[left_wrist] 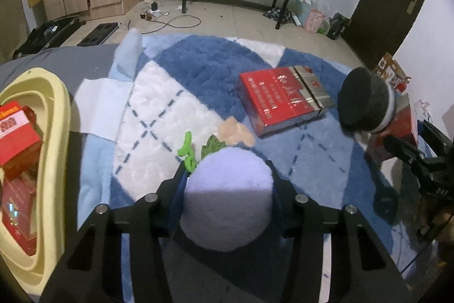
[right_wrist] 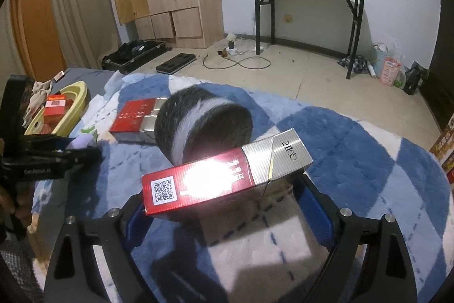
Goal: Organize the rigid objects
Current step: 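Grasp the lavender pompom ball with the left tool while the right tool grasps the red-silver box, then carry both held items into the yellow tray and open both tools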
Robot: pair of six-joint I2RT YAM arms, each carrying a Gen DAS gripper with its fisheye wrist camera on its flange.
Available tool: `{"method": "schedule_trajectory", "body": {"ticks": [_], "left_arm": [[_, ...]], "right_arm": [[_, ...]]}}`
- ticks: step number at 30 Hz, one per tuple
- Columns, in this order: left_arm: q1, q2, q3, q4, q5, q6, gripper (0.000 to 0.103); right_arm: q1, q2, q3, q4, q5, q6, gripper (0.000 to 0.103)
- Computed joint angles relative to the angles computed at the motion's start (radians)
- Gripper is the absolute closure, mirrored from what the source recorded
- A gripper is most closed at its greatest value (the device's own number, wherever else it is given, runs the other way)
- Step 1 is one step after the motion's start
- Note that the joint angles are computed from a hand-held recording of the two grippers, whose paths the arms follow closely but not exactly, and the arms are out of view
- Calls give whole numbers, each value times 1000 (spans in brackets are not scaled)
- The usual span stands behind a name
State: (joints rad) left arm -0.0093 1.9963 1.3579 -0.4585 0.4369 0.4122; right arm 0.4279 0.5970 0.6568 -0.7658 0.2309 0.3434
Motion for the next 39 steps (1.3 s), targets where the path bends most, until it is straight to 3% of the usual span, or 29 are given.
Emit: {"method": "schedule_trajectory", "body": {"ticks": [5,8,15,20,27,35,39], "left_arm": [[25,-109,-60,15,18,55,51],[51,-151,-51,-31,42,78,51],[141,-207,-17,-105,86,136,51],[231,-157,69,-154,104,124,51],[361,20,288,-190,71,85,51],[467,325,705,-305,14,45,51],[480,427,810,-318,-15,36,51]], "right_arm": [[188,-28,89,-157,144,96,11],[354,-4,166,-262,272,198,11],[728,145,409,-527,523,454,11],[868,269,536,-608,593,561,11],[803,432,622,-398,501,377,11],[673,723,743,-126,276,209,11],[638,903,842,-55,181,142,11]]}}
